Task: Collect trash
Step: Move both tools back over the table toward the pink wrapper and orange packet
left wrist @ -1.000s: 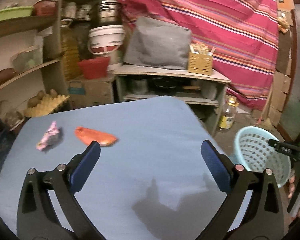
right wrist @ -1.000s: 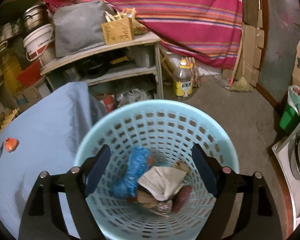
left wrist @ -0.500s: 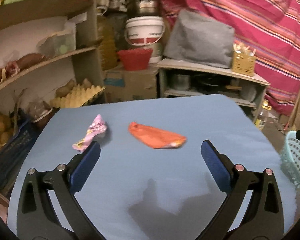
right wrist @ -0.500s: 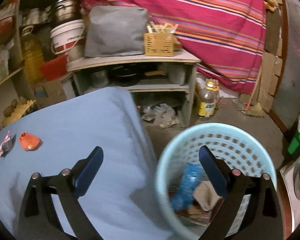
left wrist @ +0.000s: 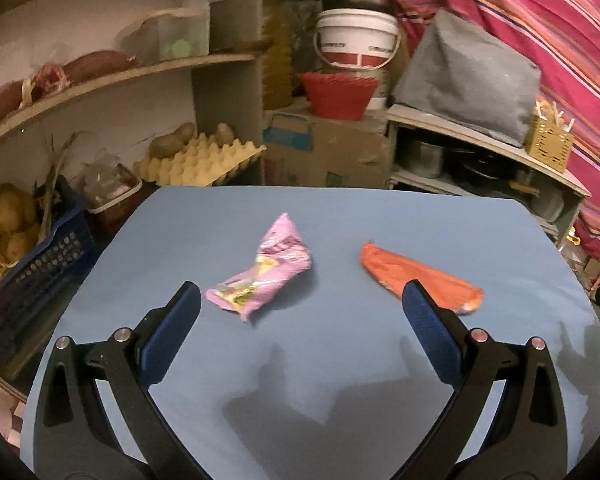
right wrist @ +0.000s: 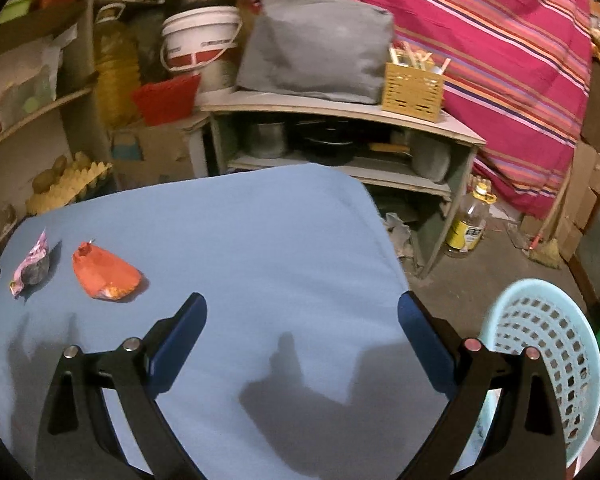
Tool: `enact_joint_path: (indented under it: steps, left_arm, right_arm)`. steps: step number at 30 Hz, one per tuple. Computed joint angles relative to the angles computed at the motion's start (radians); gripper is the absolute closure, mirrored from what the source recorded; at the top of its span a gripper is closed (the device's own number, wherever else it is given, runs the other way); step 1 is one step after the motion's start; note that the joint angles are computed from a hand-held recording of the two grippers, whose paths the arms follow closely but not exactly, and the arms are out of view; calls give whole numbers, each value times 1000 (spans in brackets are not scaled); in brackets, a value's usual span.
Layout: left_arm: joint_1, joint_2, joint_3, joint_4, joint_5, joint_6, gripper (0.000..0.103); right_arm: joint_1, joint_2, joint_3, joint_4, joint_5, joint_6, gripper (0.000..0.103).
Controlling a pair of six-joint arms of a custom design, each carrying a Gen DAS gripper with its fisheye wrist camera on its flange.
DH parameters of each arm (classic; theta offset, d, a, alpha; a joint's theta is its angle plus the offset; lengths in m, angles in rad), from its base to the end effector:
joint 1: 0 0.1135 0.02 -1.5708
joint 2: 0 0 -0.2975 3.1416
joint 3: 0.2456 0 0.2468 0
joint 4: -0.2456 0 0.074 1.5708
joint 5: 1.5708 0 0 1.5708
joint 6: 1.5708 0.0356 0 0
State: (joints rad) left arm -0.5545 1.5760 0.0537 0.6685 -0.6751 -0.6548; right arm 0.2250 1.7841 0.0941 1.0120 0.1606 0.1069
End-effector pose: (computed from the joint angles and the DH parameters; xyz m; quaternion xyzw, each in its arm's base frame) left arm 0.1477 -0.0653 0.0981 -0.1603 0.8766 0.0669 0.4487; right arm 0.1953 0.0389 0.0910 -0.0185 0.8996 -0.0003 0.4364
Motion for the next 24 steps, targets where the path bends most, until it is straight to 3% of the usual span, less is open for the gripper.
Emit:
enact_joint_path:
  steps: [6,9,14,22,24]
  left_arm:
    - [257,188,-46,291,196,150,6]
    - [349,271,-35,369,284,199,6]
    - [425,365,8,413,355,255,6]
    - [449,435,92,409,392,347,6]
    - [465,445,113,400,424,360,13]
  right_arm:
    - [47,54,83,-59,-73,60,9]
    - [81,93,147,-130,-53,90,9]
    - [148,159,237,-202,-49,128,9]
    - [276,237,382,-301,53,165,9]
    - [302,255,418,-328,69,173,9]
